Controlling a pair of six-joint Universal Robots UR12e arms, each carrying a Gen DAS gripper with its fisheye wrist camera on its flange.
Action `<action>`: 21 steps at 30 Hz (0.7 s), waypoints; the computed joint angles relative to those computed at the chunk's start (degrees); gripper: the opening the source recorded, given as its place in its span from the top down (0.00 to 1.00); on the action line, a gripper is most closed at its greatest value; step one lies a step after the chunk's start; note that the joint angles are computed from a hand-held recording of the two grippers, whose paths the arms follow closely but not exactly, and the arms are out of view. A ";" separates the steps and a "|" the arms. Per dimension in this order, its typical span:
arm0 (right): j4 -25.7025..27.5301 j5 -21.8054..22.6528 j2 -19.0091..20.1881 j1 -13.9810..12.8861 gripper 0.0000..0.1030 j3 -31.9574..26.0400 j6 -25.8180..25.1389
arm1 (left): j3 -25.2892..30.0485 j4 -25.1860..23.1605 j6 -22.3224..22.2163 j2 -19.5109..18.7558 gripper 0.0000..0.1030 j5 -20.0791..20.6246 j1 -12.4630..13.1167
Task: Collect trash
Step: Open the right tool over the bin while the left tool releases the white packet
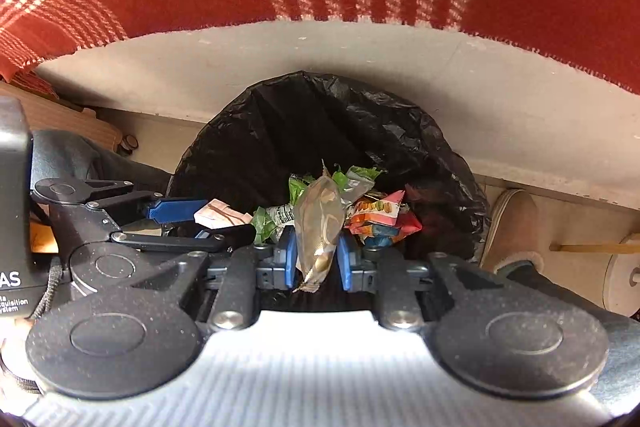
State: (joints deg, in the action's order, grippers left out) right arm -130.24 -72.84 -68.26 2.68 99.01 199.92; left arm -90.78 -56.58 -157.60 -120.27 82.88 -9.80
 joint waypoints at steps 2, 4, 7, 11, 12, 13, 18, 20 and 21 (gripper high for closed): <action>0.15 -0.17 -0.01 0.07 0.63 -0.08 -0.04 | -0.11 -0.09 0.00 0.13 0.59 0.18 0.01; 0.04 -0.33 0.02 0.13 0.55 -0.06 0.09 | -0.08 -0.14 -0.14 0.12 0.56 0.30 -0.04; 0.14 -0.52 -0.08 0.18 0.52 -0.09 0.15 | 0.00 -0.27 -0.50 0.10 0.51 0.79 -0.07; 0.05 -0.72 -0.25 0.11 0.49 0.06 0.19 | 0.16 -0.63 -1.16 0.08 0.48 0.99 -0.03; 0.02 -0.78 -0.31 0.09 0.48 0.11 0.24 | 0.17 -0.65 -1.19 0.07 0.48 0.99 0.00; -0.04 -0.80 -0.35 0.09 0.48 0.15 0.30 | 0.18 -0.70 -1.17 0.08 0.48 1.01 0.00; -0.39 -1.03 -0.59 0.22 0.47 0.30 0.73 | -0.01 -0.36 -1.04 0.30 0.48 1.10 -0.02; -0.71 -1.12 -0.72 0.24 0.47 0.43 0.98 | -0.13 -0.12 -1.13 0.48 0.48 1.18 -0.02; -0.90 -1.19 -0.80 0.25 0.46 0.53 1.04 | -0.22 0.06 -1.24 0.65 0.48 1.23 -0.06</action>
